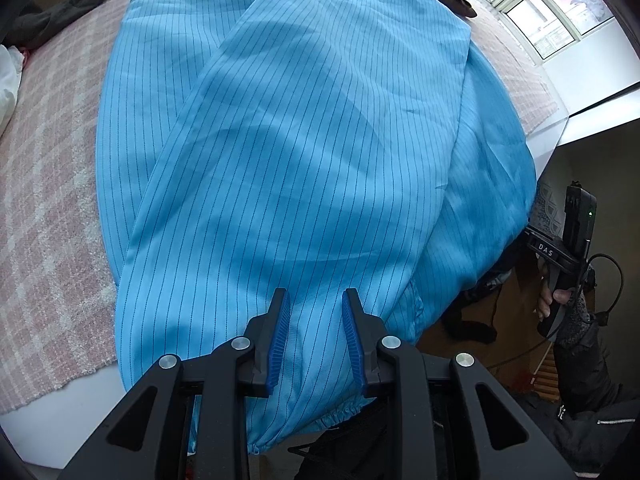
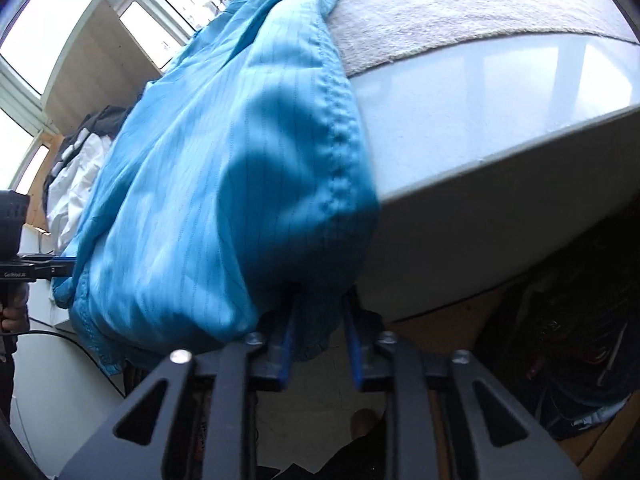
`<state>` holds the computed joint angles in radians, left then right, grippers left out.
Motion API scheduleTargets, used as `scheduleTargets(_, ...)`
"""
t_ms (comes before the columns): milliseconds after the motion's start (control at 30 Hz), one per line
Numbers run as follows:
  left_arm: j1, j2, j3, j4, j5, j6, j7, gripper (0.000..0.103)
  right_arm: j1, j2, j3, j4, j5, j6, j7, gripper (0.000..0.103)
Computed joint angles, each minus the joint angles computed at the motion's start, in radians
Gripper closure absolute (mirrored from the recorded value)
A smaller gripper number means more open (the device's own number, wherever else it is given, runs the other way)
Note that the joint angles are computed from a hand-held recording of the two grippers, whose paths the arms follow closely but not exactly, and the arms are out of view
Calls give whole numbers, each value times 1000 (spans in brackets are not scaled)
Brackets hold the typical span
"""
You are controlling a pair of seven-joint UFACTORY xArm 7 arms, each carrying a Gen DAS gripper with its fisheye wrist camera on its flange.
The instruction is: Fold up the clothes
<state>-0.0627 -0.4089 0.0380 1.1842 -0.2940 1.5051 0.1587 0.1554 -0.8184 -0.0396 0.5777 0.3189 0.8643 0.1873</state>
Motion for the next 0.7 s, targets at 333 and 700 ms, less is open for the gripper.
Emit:
scheduleTargets(333,-2,5,2,8,-7,16,21,77,-88,-76,-26,-8,-55,147,83,99)
scheduleTargets(700,52,-128,47,2,69,-4,48,72,-55,-127,47,191,-71,357,135,75)
